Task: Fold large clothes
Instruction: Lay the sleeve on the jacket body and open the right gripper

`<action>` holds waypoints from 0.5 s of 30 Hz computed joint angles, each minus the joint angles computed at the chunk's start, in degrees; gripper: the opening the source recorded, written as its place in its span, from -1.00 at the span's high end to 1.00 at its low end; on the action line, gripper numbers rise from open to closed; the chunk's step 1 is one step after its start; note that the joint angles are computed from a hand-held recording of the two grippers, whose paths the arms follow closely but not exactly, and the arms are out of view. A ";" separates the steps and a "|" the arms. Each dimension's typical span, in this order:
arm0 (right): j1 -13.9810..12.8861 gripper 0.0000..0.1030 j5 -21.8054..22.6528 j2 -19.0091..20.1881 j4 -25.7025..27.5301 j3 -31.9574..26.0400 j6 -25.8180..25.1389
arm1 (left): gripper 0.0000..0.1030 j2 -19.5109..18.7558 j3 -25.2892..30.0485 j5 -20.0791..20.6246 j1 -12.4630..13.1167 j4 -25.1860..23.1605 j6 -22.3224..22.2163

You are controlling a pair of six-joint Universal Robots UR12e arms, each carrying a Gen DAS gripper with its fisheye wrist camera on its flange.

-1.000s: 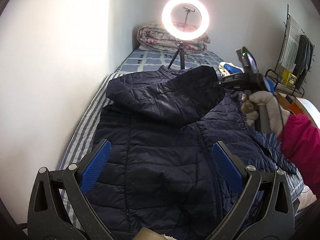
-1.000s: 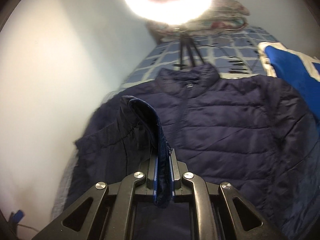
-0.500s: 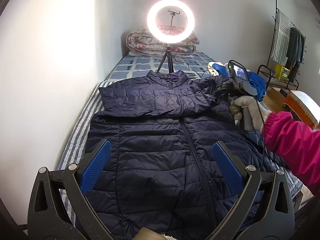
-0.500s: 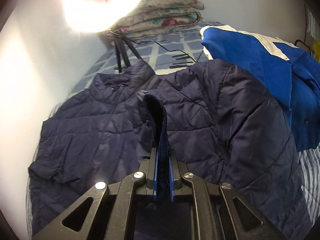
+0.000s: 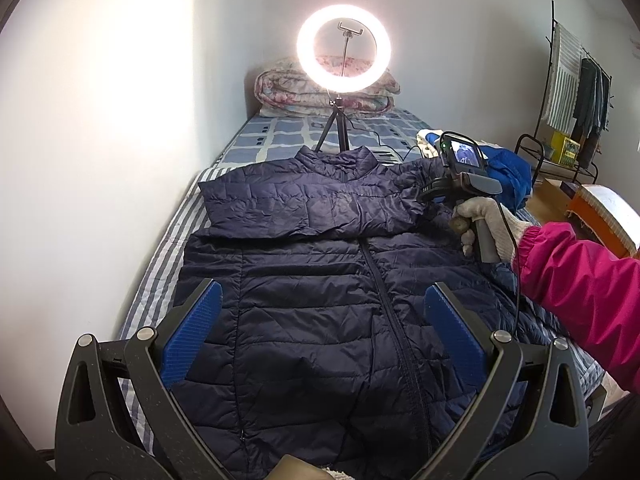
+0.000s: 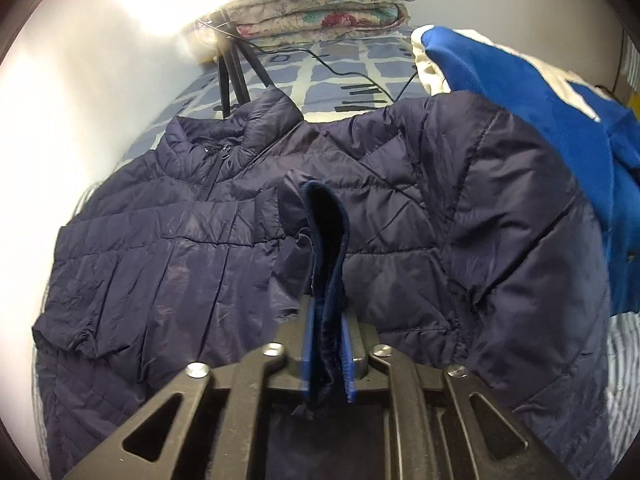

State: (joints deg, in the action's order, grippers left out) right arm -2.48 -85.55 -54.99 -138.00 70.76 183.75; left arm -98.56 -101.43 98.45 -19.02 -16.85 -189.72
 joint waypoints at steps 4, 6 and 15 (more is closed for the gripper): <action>-0.15 0.42 0.37 -1.45 -1.36 1.26 -0.84 | -1.00 0.07 -0.03 -0.55 0.15 0.60 0.24; -0.39 0.42 1.01 -2.45 -2.32 2.20 -0.87 | -1.00 0.14 -0.13 -0.73 0.11 1.55 0.60; -1.72 0.30 3.63 -11.58 -9.53 10.98 -2.56 | -1.00 0.02 0.09 1.35 -1.13 4.93 1.50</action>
